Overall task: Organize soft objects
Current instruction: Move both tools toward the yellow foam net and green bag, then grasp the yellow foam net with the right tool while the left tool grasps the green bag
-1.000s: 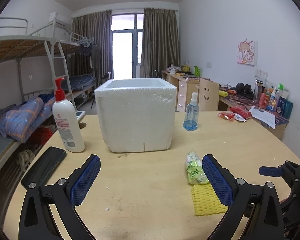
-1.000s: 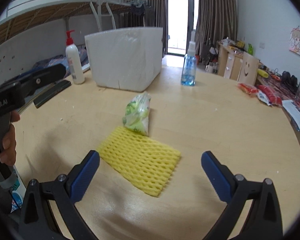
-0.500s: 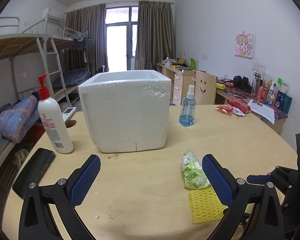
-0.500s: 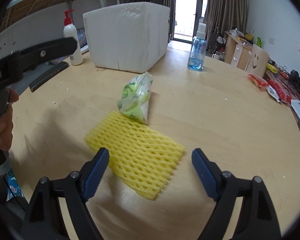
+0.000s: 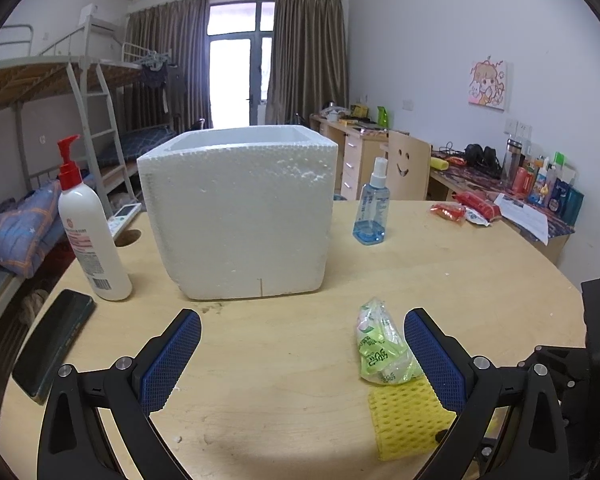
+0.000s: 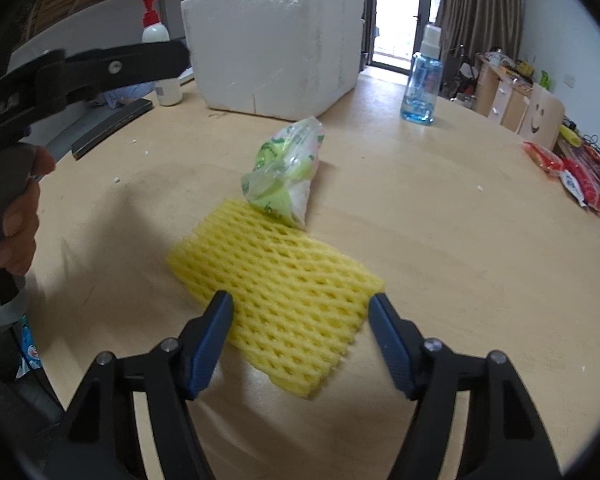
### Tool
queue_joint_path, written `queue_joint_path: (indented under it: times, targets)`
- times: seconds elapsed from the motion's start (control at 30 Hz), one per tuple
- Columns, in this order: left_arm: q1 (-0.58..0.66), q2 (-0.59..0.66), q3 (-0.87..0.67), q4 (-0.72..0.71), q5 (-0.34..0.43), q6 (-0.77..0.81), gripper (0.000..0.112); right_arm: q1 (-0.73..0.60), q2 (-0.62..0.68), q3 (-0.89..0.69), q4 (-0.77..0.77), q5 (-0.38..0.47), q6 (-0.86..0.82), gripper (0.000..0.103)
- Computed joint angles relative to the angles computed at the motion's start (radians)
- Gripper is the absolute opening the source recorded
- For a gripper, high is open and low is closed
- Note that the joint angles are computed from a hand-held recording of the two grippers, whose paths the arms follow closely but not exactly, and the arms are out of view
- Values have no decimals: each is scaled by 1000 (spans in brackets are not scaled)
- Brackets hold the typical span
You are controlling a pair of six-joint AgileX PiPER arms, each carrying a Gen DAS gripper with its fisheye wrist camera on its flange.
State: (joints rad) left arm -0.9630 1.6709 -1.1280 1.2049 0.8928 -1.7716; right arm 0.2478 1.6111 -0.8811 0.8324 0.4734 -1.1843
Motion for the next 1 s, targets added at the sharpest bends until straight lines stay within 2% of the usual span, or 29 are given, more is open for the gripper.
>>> queue_joint_path:
  times: [0.07, 0.23, 0.3, 0.37, 0.63, 0.77, 1.0]
  targets:
    - [2, 11, -11, -3, 6, 12, 102, -5, -1, 2, 12, 9, -23, 72]
    - [19, 33, -36, -31, -16, 48, 102, -22, -8, 12, 69, 47, -104, 54]
    - [21, 44, -46, -41, -23, 62, 102, -36, -8, 14, 93, 63, -131, 44]
    - [24, 56, -58, -50, -29, 79, 102, -45, -14, 21, 107, 73, -156, 28]
    - [38, 118, -135, -97, -61, 163, 102, -101, -47, 79, 200, 84, -283, 24]
    - [39, 149, -179, -125, -69, 203, 102, -125, -86, 121, 226, 61, -322, 21]
    - [41, 196, -239, -171, -91, 260, 102, -238, -154, 175, 281, 97, -381, 19]
